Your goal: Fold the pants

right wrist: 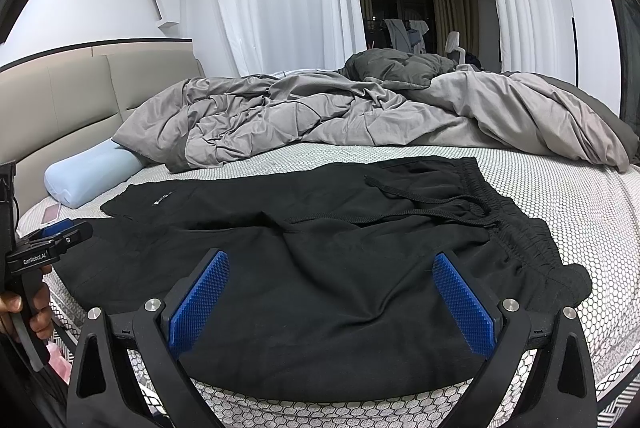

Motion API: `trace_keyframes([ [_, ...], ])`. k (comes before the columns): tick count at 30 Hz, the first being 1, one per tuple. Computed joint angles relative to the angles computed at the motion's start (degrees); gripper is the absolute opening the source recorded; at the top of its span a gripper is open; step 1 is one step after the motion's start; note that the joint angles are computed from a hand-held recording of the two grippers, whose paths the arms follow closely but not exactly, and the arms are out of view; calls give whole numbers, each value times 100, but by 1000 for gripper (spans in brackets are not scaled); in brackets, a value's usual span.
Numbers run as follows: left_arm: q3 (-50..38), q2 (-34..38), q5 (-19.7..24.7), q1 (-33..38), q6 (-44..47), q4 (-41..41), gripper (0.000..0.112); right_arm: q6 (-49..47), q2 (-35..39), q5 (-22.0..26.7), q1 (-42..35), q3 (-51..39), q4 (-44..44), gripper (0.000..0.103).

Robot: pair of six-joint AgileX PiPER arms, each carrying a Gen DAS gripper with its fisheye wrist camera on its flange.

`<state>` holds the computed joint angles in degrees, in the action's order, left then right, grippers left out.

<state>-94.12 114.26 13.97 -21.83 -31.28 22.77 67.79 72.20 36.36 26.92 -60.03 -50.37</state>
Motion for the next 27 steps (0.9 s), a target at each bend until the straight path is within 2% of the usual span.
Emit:
trace_keyframes([
  [5,-19,24,-37,59,115,-126,102,-36,-25,6,-28,9,33,103],
  [8,-41,-104,85,205,734,-744,102,-65,-45,-22,-96,11,127,103],
  [12,-19,-141,54,209,500,-538,102,-452,-47,-206,-347,20,580,103],
  [15,34,-207,2,209,257,-359,102,-1245,-3,-390,-679,-46,1459,103],
  [18,60,-274,-18,269,621,-765,102,-2209,-33,-538,-994,-127,2447,103],
  [21,115,-344,7,346,1009,-1143,102,-2678,-63,-350,-1040,-320,2550,103],
  [24,219,-459,78,498,1254,-1454,102,-3063,-222,-376,-1198,-344,2629,103],
  [27,470,-654,112,825,1435,-1875,102,-3503,-302,-130,-1446,-446,2875,103],
])
